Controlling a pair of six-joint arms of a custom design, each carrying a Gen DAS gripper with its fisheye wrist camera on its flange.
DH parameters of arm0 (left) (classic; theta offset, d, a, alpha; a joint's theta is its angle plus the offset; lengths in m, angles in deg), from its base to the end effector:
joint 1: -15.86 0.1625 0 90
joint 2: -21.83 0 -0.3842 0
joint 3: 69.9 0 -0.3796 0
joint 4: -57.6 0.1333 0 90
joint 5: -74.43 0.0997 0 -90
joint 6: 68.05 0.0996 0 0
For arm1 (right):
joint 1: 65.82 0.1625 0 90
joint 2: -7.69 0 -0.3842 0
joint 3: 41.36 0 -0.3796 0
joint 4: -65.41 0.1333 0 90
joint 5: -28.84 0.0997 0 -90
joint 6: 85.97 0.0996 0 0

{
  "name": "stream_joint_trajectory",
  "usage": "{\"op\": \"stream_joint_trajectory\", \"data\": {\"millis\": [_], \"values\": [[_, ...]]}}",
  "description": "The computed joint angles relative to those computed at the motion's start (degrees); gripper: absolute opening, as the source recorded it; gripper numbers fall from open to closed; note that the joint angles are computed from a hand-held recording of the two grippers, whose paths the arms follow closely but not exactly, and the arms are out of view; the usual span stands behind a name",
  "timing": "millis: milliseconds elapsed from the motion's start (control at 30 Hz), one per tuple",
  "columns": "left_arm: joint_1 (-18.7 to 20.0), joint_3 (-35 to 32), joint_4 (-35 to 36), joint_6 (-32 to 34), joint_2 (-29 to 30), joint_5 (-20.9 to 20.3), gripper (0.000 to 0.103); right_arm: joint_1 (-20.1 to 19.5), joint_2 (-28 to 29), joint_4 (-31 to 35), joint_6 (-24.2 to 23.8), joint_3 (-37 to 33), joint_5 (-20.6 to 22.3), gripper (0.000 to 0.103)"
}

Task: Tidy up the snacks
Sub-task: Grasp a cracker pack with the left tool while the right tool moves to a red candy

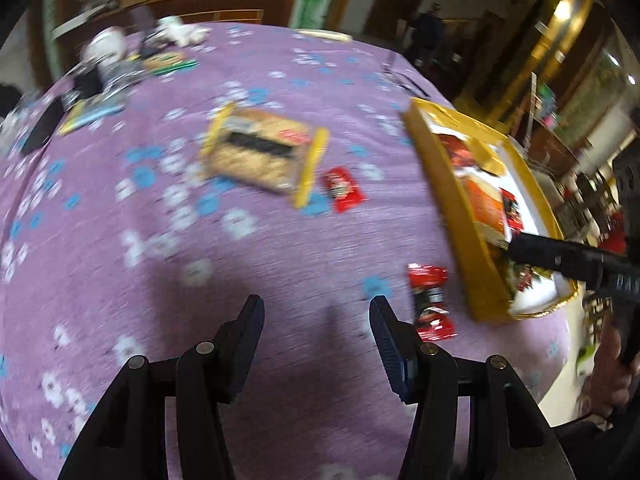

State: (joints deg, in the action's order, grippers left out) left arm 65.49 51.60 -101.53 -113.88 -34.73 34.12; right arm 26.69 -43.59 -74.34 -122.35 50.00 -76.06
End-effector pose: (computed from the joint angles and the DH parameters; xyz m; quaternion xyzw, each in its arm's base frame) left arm -0.1493 -0.4987 0.0823 -0.0585 0.9051 -0.3111 0.2839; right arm 0.1358 -0.6399 0.1397 0.3186 -0.9353 0.0423 0.1479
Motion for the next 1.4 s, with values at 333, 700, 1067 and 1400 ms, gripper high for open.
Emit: {"op": "stream_joint_trajectory", "data": {"millis": [333, 700, 1067, 1400], "values": [[-1.0, 7.6, 3.8, -7.2, -8.1, 1.9, 0.058, 8.3, 16.5, 7.8, 3.6, -17.9, 0.7, 0.047], [-0.9, 14.4, 7.9, -11.6, -17.1, 3.3, 0.058, 9.8, 33.5, 16.5, 11.2, -38.2, -1.9, 0.051], [1.8, 14.3, 2.9, -6.1, -21.1, 3.4, 0.069, 8.0, 15.8, 14.2, 10.7, -9.5, 5.8, 0.061], [4.2, 0.6, 10.5, 5.6, -9.0, 4.8, 0.092, 4.8, 7.7, 3.8, 12.4, -2.1, 2.4, 0.061]]}}
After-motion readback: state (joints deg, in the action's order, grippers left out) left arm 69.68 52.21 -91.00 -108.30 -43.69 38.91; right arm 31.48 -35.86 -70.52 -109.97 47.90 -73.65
